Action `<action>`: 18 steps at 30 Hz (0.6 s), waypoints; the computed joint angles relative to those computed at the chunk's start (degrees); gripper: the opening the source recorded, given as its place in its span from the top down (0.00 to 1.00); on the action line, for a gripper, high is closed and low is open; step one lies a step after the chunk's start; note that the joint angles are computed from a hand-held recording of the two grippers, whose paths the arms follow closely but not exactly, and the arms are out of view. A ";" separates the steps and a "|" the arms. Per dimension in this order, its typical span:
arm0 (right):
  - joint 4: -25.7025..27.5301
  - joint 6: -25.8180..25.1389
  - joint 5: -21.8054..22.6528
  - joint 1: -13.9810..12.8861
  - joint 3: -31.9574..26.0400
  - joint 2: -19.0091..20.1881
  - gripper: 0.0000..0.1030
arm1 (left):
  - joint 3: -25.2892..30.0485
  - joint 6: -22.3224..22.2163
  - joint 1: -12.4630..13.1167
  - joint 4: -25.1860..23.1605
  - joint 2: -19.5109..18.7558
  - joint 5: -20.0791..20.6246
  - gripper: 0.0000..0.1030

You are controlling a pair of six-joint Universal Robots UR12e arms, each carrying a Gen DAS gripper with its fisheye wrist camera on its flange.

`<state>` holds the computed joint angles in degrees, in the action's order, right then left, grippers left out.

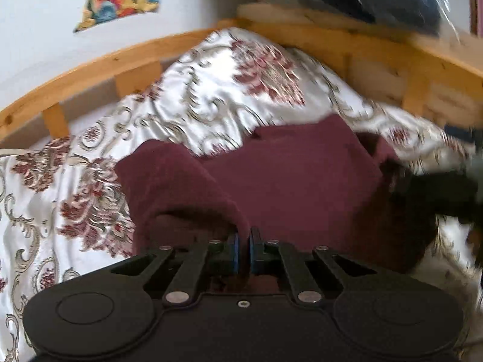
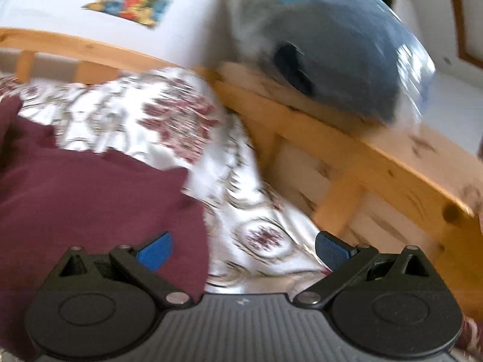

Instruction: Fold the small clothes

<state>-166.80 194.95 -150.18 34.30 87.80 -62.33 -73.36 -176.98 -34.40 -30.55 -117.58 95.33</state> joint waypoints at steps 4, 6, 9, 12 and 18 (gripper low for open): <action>-0.51 0.24 0.50 -0.12 0.31 -0.13 0.00 | -0.79 0.47 0.11 -1.53 0.13 -0.54 0.91; -1.76 -1.29 1.15 -0.06 0.18 0.13 0.00 | -1.33 0.81 0.00 -0.94 0.26 -0.06 0.85; -2.33 -2.39 1.56 0.18 -0.16 0.39 0.00 | -2.06 2.07 -0.11 0.70 0.61 -0.13 0.69; -1.82 -2.05 1.62 0.26 -0.45 0.46 0.00 | -3.35 3.85 -0.36 4.20 1.14 -0.27 0.50; -0.86 -0.69 1.28 0.20 -0.34 0.28 0.00 | -5.64 5.80 -0.28 9.15 2.44 -3.49 0.34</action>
